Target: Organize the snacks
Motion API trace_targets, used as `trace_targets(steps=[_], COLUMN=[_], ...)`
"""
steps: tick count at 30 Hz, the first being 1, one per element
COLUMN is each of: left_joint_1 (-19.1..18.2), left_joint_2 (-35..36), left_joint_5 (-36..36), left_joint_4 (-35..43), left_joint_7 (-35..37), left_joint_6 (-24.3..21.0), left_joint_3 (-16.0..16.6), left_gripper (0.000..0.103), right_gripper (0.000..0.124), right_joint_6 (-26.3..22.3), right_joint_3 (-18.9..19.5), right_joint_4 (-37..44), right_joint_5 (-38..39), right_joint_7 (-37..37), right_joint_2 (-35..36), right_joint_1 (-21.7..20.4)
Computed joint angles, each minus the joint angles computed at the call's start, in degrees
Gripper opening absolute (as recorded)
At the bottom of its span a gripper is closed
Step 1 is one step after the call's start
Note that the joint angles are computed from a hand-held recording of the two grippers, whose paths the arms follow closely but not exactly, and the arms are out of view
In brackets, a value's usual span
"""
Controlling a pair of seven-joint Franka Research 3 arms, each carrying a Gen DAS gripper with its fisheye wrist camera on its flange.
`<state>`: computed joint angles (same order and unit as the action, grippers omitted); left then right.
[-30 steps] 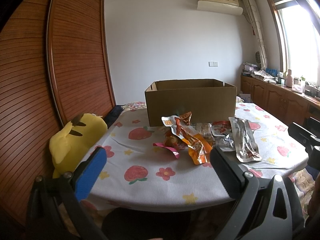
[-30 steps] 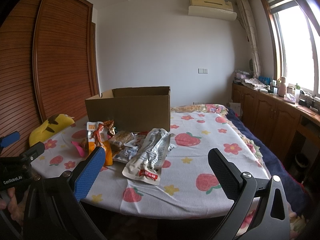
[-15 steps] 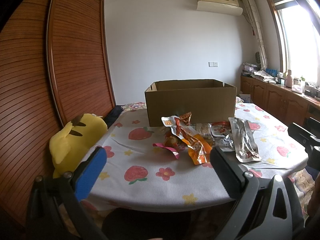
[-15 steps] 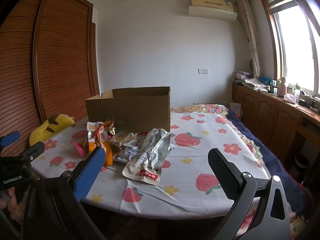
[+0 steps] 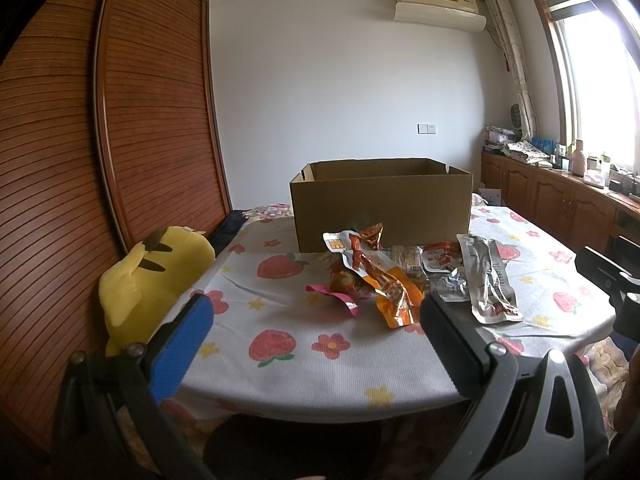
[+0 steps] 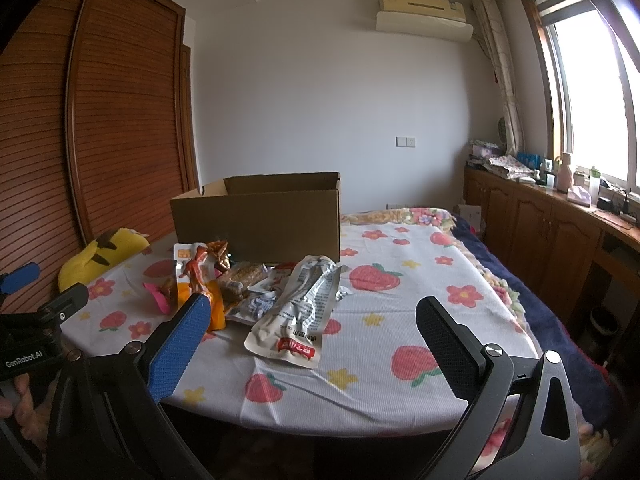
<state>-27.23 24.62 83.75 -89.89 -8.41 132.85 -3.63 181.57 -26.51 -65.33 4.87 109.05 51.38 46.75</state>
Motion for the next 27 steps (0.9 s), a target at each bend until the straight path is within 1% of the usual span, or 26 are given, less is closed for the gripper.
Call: trace_targets(steps=[20,26,27], left_joint_1=[-0.31,0.10,0.29], left_joint_2=[0.21,0.23,0.46], left_joint_5=[-0.38,-0.81,-1.10], left_joint_4=[0.58,0.37,0.60], left_joint_7=[0.41,0.65,0.96], left_joint_6=[-0.20,0.66,1.04], left_joint_3=[0.12,0.06,0.04], left_gripper=[0.103,0.103,0.103], right_gripper=[0.103,0.103,0.103], right_joint_6=[-0.01,-0.08,-0.27], right_joint_3=[-0.20,0.37,1.00], right_joint_4=[0.24,0.24,0.68], right_joint_5=[0.27,0.02,-0.09], right_joint_7=[-0.14,-0.50,-0.84], right_joint_2=[0.25,0.04,0.18], right_joint_1=[0.04,-0.30,-0.74])
